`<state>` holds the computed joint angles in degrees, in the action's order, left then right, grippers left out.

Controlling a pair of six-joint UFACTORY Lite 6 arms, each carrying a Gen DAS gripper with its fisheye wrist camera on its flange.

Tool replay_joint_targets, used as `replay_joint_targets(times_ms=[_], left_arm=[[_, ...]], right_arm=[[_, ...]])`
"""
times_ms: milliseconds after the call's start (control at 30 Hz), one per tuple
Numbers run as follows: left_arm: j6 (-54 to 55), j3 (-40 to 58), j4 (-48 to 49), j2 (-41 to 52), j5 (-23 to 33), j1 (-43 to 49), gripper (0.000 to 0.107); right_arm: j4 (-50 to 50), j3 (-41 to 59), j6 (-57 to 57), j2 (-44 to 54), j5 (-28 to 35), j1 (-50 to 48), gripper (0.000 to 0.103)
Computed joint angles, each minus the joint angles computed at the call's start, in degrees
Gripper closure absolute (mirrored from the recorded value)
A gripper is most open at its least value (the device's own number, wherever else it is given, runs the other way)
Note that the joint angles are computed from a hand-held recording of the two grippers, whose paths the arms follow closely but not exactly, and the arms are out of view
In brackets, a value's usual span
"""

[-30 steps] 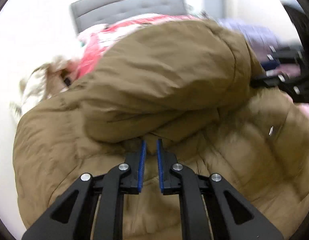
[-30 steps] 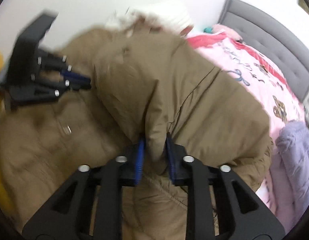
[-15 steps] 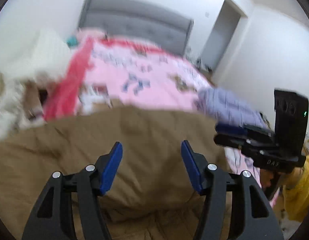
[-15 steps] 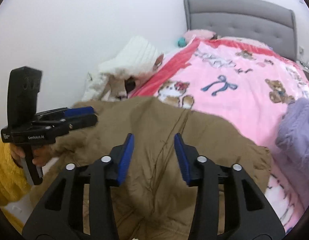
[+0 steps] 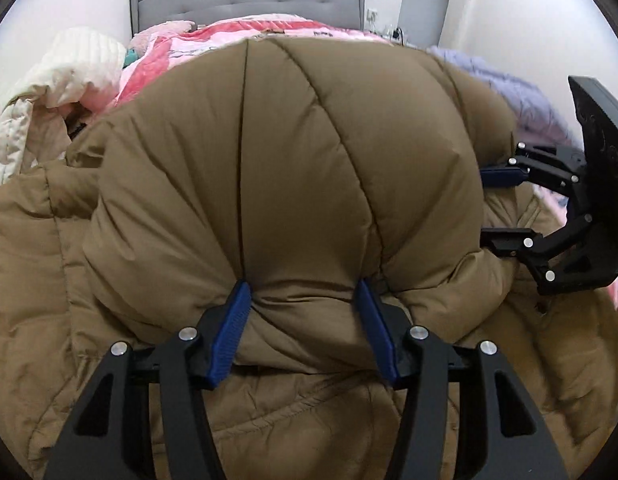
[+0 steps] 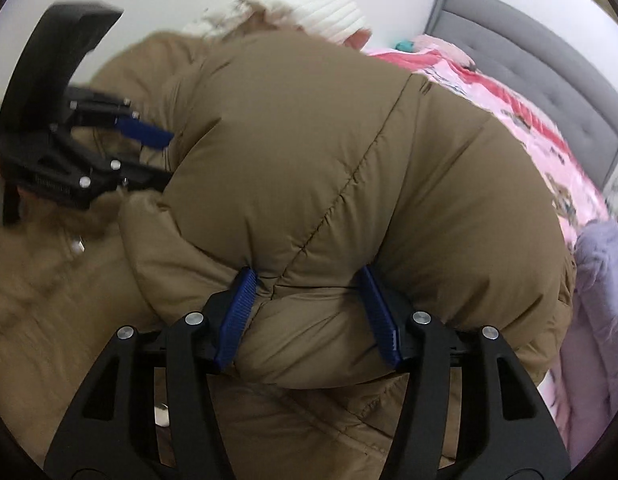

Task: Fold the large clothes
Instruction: 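Fold the jacket over with both tools and open them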

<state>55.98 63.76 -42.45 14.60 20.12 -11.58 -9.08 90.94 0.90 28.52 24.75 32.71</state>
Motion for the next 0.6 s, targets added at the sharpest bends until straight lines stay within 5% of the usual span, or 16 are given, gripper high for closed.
replay_joint_targets(times_ms=[167, 267, 333, 467, 533, 600], left_arm=[[-6.7, 2.6, 4.7, 2.8, -0.4, -1.0, 0.051], [-17.1, 3.2, 15.7, 0.6, 0.3, -2.5, 0.051], [-20.3, 3.2, 21.1, -3.5, 0.9, -2.7, 0.051], [-12.6, 7.1, 13.2, -9.0, 2.5, -0.2, 0.045], [-8.5, 16.0, 6.7, -3.9, 5.6, 2.1, 0.033], [-9.5, 25.7, 7.0, 4.2, 10.0, 3.3, 0.032]], right_arm=[[0.1, 5.7, 2.0, 4.5, 4.0, -0.1, 0.051], [4.1, 11.5, 1.2, 5.0, 9.9, -0.4, 0.05], [4.9, 10.3, 2.1, 0.2, 8.5, -0.7, 0.049], [-0.6, 12.8, 7.4, -4.6, 5.4, -1.7, 0.035], [-0.8, 17.7, 6.8, -1.9, 5.9, -3.8, 0.034], [2.0, 23.3, 3.3, 3.2, 8.3, -6.0, 0.035]])
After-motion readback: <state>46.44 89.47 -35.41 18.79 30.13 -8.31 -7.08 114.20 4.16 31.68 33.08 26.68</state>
